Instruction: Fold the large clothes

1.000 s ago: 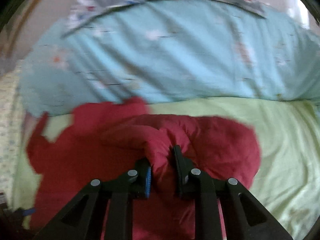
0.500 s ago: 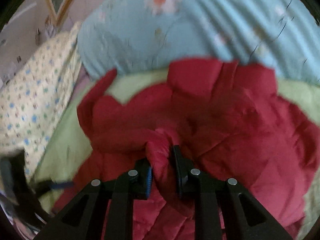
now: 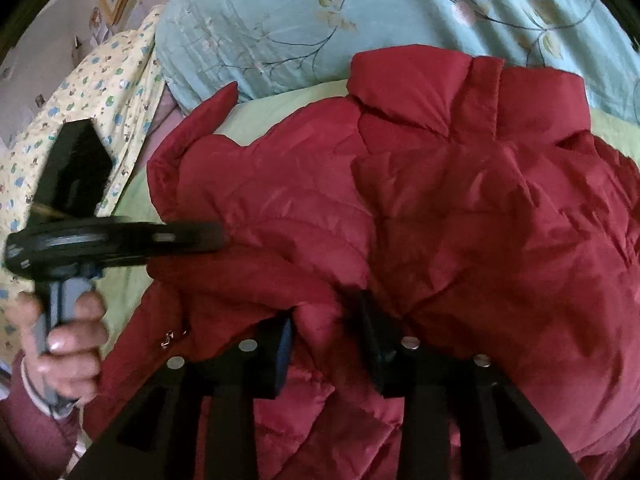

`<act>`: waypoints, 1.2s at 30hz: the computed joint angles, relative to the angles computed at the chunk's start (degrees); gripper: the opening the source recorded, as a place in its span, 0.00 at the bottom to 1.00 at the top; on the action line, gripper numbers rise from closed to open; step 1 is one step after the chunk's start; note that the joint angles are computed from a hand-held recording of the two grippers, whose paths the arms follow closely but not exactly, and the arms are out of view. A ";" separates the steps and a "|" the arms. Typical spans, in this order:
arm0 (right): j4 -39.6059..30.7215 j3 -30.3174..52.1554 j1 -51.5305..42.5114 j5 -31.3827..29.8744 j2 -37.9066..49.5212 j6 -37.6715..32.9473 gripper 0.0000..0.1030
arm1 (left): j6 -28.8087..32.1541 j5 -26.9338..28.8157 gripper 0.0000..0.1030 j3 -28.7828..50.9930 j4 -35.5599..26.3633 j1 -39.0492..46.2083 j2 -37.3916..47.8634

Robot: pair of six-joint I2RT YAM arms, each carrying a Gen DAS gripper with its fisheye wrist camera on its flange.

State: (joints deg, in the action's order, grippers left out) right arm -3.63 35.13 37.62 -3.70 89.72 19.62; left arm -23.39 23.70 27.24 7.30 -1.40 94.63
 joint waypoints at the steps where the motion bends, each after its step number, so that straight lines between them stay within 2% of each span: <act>1: -0.25 -0.14 0.15 0.12 -0.38 0.24 0.38 | 0.58 -0.97 0.26 0.19 0.55 -0.31 0.34; 3: -1.10 -1.64 -0.07 -0.25 -3.37 0.84 0.46 | 2.52 -4.95 0.23 0.15 0.30 -1.55 -0.97; 8: -5.18 -6.97 -4.11 1.73 -17.60 2.71 0.47 | 6.93 -15.93 0.24 -0.16 -1.46 -6.05 -4.54; 10: -6.95 -8.24 -7.90 3.46 -22.30 2.18 0.50 | 7.87 -19.29 0.26 0.10 -1.73 -8.02 -3.62; 12: -8.75 -8.13 -13.02 4.16 -22.34 1.04 0.52 | 6.59 -22.82 0.33 1.22 -2.68 -10.89 -2.35; 15: -8.58 -7.66 -19.31 2.58 -16.43 -0.76 0.50 | 5.13 -23.14 0.41 -0.34 -5.61 -11.23 -8.58; 17: -6.34 -8.85 -21.71 1.57 -13.18 -2.31 0.50 | 4.07 -24.29 0.41 -2.57 -7.58 -11.14 -14.96; 18: -5.14 -9.49 -21.95 1.51 -12.45 -2.67 0.50 | 3.21 -25.54 0.40 -4.25 -9.92 -11.49 -20.77; 21: -2.33 -10.47 -20.59 3.45 -11.14 -2.10 0.51 | 3.16 -21.97 0.40 -6.40 -11.62 -11.70 -29.15; 22: -1.77 -10.54 -20.54 3.53 -10.79 -1.92 0.52 | 3.08 -20.98 0.40 -6.49 -11.41 -12.54 -29.50; 24: -0.69 -11.15 -20.20 3.58 -10.71 -1.40 0.52 | 1.99 -22.45 0.40 -5.56 -9.18 -16.79 -25.48; 27: -0.66 -11.32 -20.24 3.41 -10.91 -1.82 0.52 | 1.07 -27.95 0.40 -2.24 -4.35 -21.35 -12.46; 30: -4.89 -11.31 -20.76 2.28 -15.97 -2.02 0.52 | 0.66 -29.70 0.40 1.06 -1.03 -21.56 -1.69; 33: -7.79 -11.53 -18.76 5.57 -21.54 -2.28 0.52 | 0.70 -29.28 0.40 1.71 3.30 -20.99 2.82; 36: -8.28 -10.96 -19.53 6.95 -20.01 -2.31 0.52 | 1.41 -28.92 0.40 0.88 5.53 -20.39 3.77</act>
